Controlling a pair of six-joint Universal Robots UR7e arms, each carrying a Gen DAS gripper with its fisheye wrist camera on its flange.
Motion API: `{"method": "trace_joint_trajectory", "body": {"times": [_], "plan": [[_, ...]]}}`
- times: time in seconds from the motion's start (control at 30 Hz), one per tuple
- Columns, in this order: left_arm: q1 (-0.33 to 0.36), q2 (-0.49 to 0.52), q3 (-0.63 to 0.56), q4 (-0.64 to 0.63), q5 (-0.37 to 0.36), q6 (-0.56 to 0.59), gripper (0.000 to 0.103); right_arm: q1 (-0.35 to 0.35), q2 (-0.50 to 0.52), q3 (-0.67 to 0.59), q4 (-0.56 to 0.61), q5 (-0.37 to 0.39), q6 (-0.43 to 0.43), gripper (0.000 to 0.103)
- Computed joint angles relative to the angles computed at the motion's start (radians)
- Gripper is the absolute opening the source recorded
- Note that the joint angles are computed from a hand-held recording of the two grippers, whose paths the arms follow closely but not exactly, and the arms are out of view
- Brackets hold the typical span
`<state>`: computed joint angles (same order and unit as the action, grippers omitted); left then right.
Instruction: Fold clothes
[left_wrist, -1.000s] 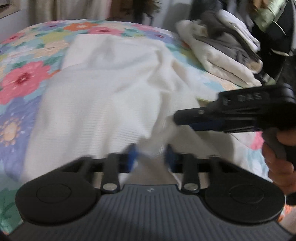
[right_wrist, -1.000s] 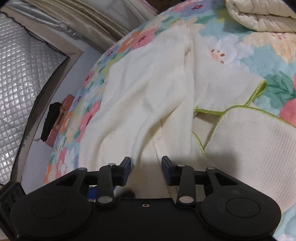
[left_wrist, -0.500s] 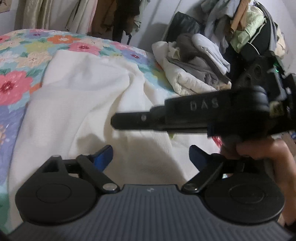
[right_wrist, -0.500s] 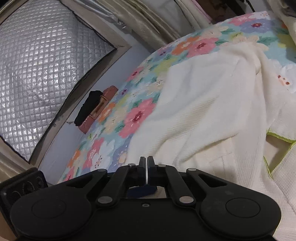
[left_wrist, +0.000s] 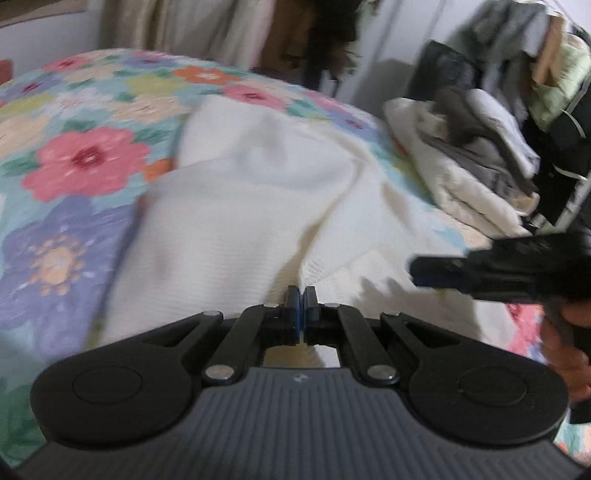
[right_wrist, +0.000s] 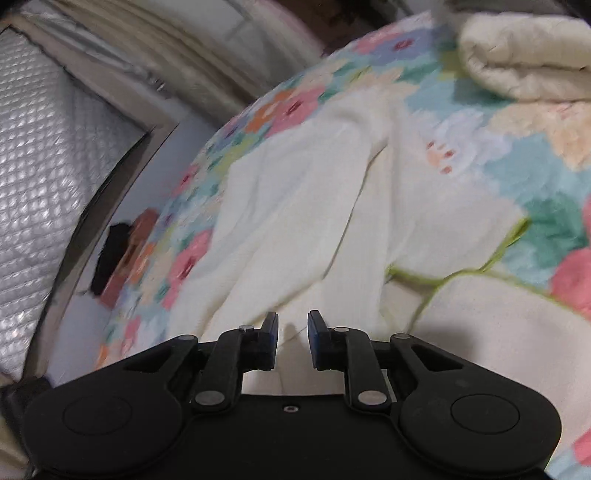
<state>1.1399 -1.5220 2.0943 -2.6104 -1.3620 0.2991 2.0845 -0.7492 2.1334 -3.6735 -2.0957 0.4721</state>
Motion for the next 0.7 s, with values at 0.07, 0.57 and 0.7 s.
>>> {"method": "trace_joint_trajectory", "body": {"times": [0.07, 0.57, 0.7], "plan": [[0.010, 0.010, -0.013, -0.002, 0.020, -0.021, 0.001, -0.004, 0.002, -0.013, 0.043, 0.017, 0.006, 0.024], [-0.005, -0.018, 0.016, -0.008, 0.099, -0.090, 0.002, -0.009, 0.057, -0.047, 0.036, -0.066, -0.095, 0.044], [0.000, -0.039, 0.020, 0.012, 0.074, -0.081, 0.002, 0.019, 0.081, -0.101, 0.119, -0.132, -0.194, 0.028]]}}
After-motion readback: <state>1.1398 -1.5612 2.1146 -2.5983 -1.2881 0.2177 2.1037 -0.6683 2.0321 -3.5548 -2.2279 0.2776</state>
